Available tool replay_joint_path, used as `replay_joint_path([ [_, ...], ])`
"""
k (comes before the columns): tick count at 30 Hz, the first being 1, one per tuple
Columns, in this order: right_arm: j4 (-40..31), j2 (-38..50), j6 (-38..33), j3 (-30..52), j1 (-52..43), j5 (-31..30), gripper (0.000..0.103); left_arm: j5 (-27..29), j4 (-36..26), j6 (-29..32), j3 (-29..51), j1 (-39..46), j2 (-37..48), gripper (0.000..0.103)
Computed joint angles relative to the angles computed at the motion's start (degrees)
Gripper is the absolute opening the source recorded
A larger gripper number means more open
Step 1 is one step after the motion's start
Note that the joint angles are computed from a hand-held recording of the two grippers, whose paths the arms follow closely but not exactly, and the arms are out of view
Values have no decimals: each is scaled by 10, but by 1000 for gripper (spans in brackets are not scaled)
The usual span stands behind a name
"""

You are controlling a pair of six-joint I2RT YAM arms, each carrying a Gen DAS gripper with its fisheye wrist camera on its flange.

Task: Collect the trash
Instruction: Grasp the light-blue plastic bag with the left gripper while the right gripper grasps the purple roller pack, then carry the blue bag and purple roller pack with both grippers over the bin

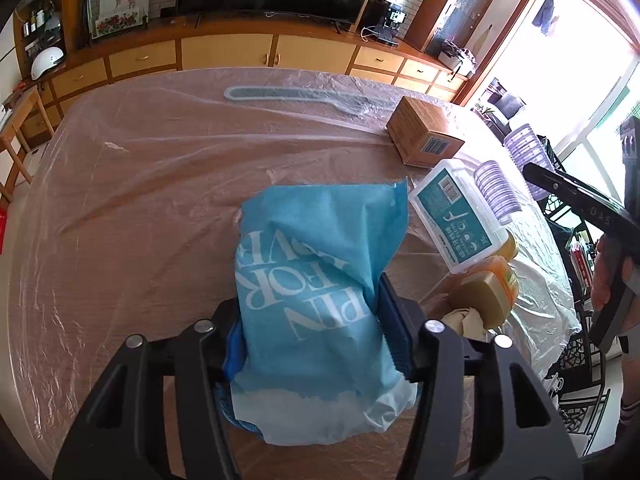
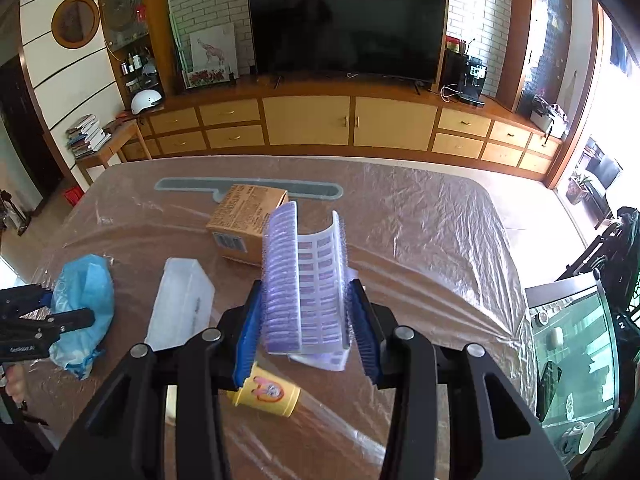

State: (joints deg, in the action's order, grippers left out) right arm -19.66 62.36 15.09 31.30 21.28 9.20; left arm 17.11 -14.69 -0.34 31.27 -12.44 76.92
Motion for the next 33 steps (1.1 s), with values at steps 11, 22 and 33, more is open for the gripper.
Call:
replay_joint_path([
  [11,-33,-72,61,-20,52,1,41,47,-27,4,-1,27,-36,38],
  [22,-55,-176,150,-64,82,-80,41,72,-83,10,-32,47,-156,38],
  [33,-122,-250,258,-81,216,-23,41,106,-174,25,-54,68,-263,38],
])
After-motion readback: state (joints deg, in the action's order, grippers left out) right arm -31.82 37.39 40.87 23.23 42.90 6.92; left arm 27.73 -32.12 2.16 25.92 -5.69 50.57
